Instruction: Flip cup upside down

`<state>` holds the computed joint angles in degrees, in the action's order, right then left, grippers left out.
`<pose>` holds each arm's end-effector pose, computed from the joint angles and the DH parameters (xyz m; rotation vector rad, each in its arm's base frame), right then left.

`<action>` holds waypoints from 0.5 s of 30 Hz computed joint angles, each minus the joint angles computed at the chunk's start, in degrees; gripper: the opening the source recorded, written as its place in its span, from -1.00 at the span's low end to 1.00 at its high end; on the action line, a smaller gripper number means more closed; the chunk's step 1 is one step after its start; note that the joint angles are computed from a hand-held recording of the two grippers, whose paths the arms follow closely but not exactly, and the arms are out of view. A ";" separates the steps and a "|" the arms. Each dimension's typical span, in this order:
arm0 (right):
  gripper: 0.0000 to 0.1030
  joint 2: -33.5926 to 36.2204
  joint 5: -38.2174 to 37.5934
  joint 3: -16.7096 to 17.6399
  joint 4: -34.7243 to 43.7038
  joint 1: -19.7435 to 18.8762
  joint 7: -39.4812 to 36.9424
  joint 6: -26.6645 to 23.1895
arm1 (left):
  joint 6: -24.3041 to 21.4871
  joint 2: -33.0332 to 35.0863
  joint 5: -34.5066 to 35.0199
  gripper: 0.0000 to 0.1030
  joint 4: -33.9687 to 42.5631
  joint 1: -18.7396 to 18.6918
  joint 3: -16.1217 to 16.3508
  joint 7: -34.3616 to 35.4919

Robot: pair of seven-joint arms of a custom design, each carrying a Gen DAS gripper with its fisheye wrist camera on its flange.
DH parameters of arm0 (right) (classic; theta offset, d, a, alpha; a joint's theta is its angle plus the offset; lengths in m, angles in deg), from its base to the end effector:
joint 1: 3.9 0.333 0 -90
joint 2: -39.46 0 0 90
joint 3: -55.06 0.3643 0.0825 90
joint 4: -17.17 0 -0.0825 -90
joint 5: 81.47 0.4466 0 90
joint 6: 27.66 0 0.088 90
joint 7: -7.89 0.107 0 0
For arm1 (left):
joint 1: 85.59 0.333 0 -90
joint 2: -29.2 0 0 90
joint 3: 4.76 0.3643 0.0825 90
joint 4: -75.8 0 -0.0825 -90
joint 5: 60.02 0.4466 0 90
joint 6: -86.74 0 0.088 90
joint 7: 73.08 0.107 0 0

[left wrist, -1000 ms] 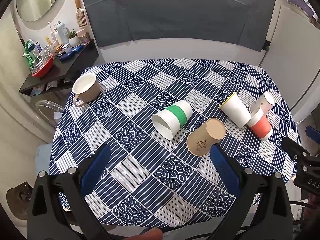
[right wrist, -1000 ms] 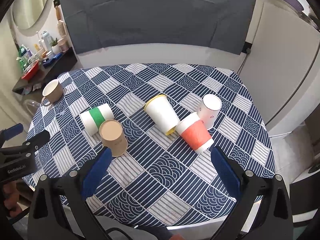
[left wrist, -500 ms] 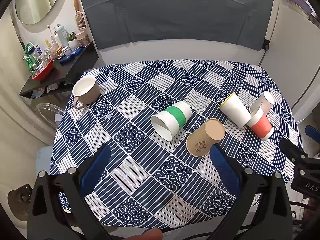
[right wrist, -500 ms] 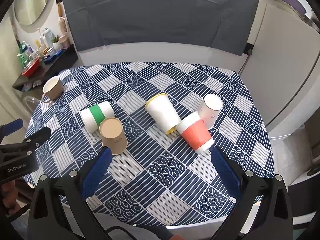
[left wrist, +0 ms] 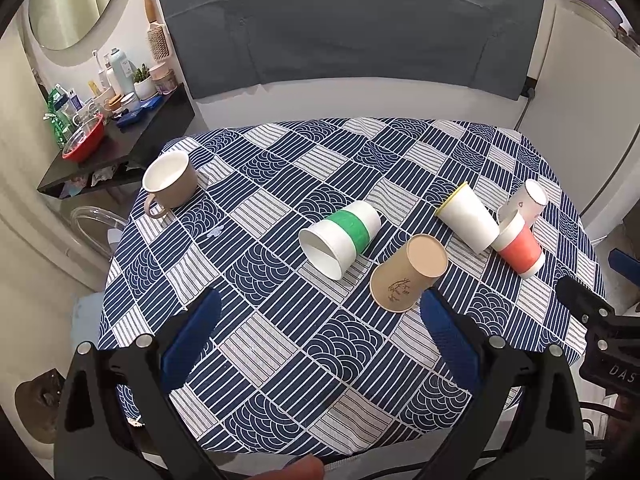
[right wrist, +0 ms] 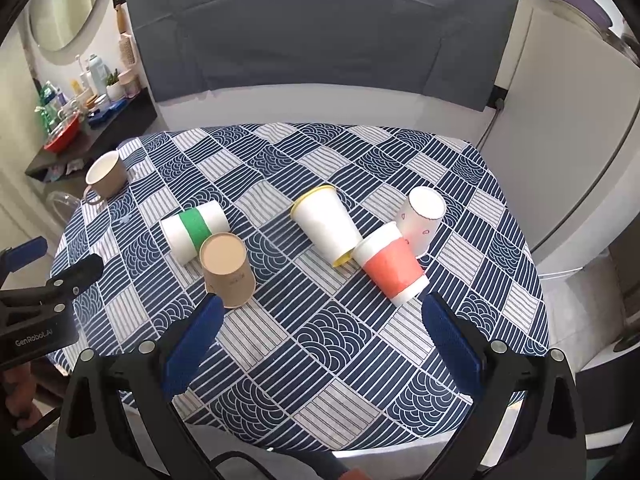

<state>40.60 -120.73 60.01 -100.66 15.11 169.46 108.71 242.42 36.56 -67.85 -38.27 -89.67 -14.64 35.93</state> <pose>0.5853 0.2528 0.4777 -1.5124 2.2747 -0.7388 0.6671 -0.1564 0.4832 -1.4221 2.2916 -0.6771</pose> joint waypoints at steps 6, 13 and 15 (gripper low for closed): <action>0.85 0.18 0.64 0.03 0.10 0.07 -0.61 0.06 | 0.02 -0.03 -0.30 0.89 -0.17 0.09 0.00 0.32; 0.85 0.30 0.49 0.02 0.24 0.28 -0.62 -0.20 | 0.26 -0.04 -0.35 0.89 -0.27 0.09 0.00 0.56; 0.85 0.29 0.47 0.01 0.27 0.31 -0.63 -0.25 | 0.32 -0.08 -0.24 0.89 -0.35 0.11 0.06 0.52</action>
<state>40.89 -120.27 60.02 -100.39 15.42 168.83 108.47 242.74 36.48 -68.10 -38.61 -89.56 -14.58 36.45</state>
